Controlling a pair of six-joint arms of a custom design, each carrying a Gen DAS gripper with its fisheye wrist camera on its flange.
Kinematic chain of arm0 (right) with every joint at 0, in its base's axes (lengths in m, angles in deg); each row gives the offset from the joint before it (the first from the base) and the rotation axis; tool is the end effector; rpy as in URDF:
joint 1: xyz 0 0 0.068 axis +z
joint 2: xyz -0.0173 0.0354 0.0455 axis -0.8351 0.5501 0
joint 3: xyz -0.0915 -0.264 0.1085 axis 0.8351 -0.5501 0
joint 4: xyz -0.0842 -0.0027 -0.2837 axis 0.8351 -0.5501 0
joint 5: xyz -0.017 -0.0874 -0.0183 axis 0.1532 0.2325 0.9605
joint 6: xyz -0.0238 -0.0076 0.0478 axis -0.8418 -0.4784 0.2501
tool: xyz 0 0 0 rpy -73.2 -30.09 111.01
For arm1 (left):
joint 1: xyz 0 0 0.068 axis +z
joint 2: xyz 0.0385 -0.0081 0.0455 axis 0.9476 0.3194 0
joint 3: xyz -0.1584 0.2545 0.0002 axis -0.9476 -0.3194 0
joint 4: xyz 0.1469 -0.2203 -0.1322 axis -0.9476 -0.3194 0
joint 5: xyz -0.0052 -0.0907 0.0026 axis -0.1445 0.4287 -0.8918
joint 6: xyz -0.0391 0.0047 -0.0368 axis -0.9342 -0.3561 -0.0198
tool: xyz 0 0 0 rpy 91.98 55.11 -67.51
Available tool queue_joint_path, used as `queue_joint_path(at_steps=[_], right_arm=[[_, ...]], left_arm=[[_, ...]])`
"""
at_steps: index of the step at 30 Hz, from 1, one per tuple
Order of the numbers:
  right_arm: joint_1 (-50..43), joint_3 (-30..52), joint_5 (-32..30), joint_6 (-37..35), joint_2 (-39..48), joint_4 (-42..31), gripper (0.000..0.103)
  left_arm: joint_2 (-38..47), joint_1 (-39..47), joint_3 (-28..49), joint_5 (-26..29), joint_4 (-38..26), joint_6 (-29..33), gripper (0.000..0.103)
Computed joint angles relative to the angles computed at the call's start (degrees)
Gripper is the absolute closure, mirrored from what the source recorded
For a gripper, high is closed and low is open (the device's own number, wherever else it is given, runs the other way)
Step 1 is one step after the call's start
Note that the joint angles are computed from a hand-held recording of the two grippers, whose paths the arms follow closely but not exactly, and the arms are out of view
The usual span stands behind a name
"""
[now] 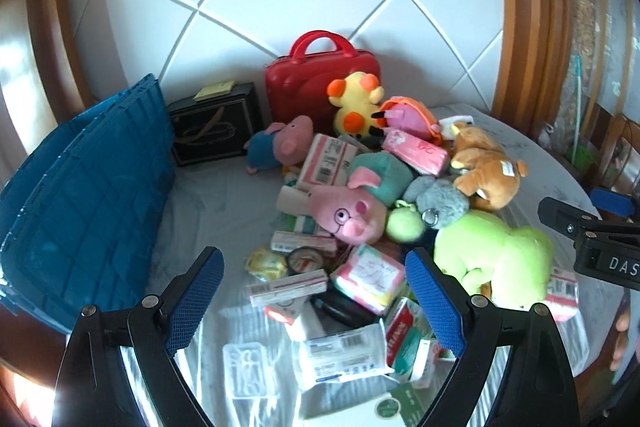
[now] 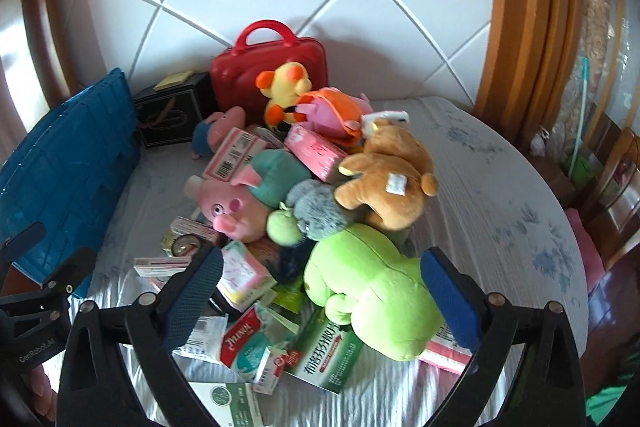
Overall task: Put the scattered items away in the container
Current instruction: 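Move both tools back from the crate toward the pile, then reach the left tool toward the clear floss-pick tray while the right tool approaches the white-green box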
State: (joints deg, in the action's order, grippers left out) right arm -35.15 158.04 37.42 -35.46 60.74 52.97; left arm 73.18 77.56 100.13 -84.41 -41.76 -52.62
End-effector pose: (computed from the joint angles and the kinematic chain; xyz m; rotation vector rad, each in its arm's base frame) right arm 0.3243 0.1201 0.3124 -0.0161 2.3534 0.0858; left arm 0.3037 0.0310 0.3180 0.0867 2.2970 0.0761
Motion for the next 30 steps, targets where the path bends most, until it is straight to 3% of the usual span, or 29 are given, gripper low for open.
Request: queue_joint_path(at_steps=[10,16,26,30], right_arm=[[-6.66,-7.18,1.41,2.99,0.53,-1.32,0.0],[-10.25,-10.87,-0.22,2.52,1.06,0.46,0.0],[-13.84,-8.07,-9.39,-8.68,8.41,4.62,0.0],[-13.24,-7.02,-13.3,-11.34,10.41,6.59,0.0]], left_arm=[[9.25,-0.79,-2.32,3.59,2.73,2.85,0.01],[13.77,1.97,-4.96,1.31,4.8,4.43,0.01],[15.55,2.04,-9.02,-5.39,5.42,-3.62,0.01],[14.02,3.66,-11.8,-5.48,5.03,-6.51,0.01]])
